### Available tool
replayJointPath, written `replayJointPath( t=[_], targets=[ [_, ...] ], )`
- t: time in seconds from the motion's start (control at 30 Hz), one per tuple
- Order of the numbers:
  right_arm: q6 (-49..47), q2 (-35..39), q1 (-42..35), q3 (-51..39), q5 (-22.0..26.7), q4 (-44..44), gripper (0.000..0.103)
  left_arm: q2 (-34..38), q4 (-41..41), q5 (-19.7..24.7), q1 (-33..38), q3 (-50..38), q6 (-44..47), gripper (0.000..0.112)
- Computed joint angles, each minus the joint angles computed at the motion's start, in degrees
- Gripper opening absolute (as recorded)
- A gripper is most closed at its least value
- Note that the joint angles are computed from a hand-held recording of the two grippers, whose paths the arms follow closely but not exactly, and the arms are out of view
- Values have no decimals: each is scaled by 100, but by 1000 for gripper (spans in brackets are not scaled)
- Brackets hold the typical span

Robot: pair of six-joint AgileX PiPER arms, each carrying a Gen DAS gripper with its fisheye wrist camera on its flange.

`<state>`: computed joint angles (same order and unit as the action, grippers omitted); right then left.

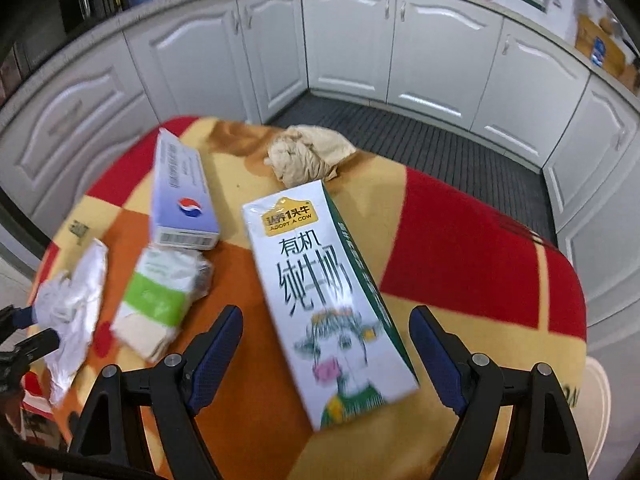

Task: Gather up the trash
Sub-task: 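Grasp the white tissue with the left tool while the right tool grasps the milk carton, then carry the tissue and milk carton over the beige bucket with both tools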

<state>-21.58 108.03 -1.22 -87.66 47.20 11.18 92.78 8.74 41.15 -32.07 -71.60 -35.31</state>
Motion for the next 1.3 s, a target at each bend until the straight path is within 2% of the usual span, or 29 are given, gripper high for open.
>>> replayJointPath(
  t=[0.1, 0.17, 0.2, 0.23, 0.3, 0.33, 0.37, 0.53, 0.8, 1.0, 1.3],
  targets=[
    [-163, 216, -142, -156, 161, 406, 82, 359, 498, 105, -127, -275, -325, 67],
    [-310, 143, -262, -5, 89, 697, 74, 563, 909, 107, -228, -380, -593, 67],
    [-364, 52, -278, 124, -26, 716, 63, 613, 1222, 90, -335, -385, -769, 67],
    [-496, -42, -309, 246, -88, 768, 57, 656, 1305, 130, -382, -427, -781, 66],
    [-693, -262, -377, 507, -153, 878, 56, 595, 1050, -21, -371, -377, -546, 41],
    [-834, -437, -428, 709, -227, 933, 54, 547, 753, -69, -316, -361, -325, 20],
    [-969, -621, -472, 925, -333, 992, 53, 519, 575, -25, -296, -394, -198, 14],
    [-1626, -1445, -844, 1790, -454, 1549, 51, 116, 174, -164, -360, -213, -38, 12],
    [-2462, -2648, -1664, 2808, -235, 2323, 51, -144, 704, 54, -1022, -636, -561, 12],
    [-2893, -3216, -2302, 3150, 102, 2670, 51, 100, 899, 373, -1525, -1323, -644, 12],
    [-3658, -3576, -3564, 3239, 805, 3243, 51, 1036, 1335, 1071, -2379, -2908, -685, 12]
  ],
)
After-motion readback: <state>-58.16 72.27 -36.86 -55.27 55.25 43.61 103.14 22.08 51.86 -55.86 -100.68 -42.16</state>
